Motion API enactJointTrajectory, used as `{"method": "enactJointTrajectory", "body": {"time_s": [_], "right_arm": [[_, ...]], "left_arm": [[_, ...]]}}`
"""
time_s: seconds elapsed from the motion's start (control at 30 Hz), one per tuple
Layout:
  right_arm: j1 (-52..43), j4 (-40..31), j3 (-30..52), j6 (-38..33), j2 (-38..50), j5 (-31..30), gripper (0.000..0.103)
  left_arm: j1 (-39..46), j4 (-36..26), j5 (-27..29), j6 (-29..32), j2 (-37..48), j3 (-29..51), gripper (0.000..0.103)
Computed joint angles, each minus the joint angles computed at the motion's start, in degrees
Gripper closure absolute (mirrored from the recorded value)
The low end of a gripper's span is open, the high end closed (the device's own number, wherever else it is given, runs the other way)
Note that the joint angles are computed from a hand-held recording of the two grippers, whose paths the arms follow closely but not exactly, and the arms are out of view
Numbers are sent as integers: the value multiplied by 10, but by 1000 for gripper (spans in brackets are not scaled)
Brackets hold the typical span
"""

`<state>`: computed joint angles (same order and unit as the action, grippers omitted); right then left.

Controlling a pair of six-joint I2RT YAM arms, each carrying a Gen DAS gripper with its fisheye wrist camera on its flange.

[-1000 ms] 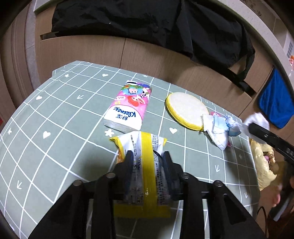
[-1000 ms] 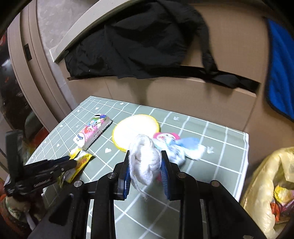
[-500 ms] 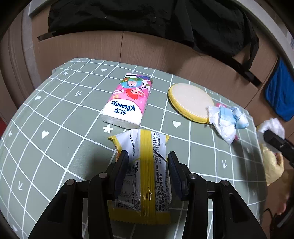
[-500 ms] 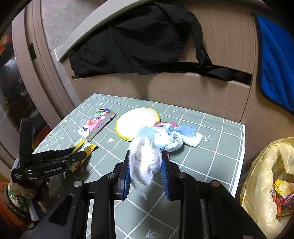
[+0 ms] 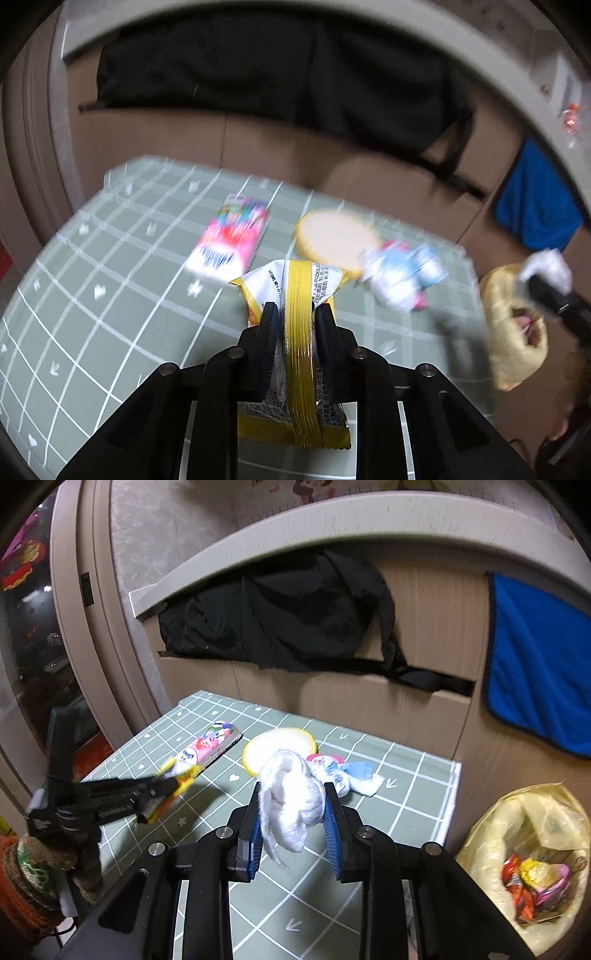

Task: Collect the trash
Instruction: 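Carry the chip bag and white tissue over the bin and release both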

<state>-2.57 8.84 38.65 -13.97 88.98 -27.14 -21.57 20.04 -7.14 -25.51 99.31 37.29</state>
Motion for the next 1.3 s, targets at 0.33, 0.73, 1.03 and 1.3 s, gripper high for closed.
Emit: {"method": "enactJointTrajectory", "body": {"time_s": [0.33,0.73,1.03,1.3], "right_arm": [[-90,-36,-13,-34,-109,-56,77],[-275,-72,29,-91,-165,-151,77],[-401,-71,77,-115,-87,-200,77],[-459,-72,130,-118,-7,-208,77]], "left_arm": [[-136,-38,-101,11,-144,45,81],[-285,0,-208,71,-41,197,81],[-336,-45,-195,80,96,362,81],[-352,-89,-168,74,200,491,80]]}}
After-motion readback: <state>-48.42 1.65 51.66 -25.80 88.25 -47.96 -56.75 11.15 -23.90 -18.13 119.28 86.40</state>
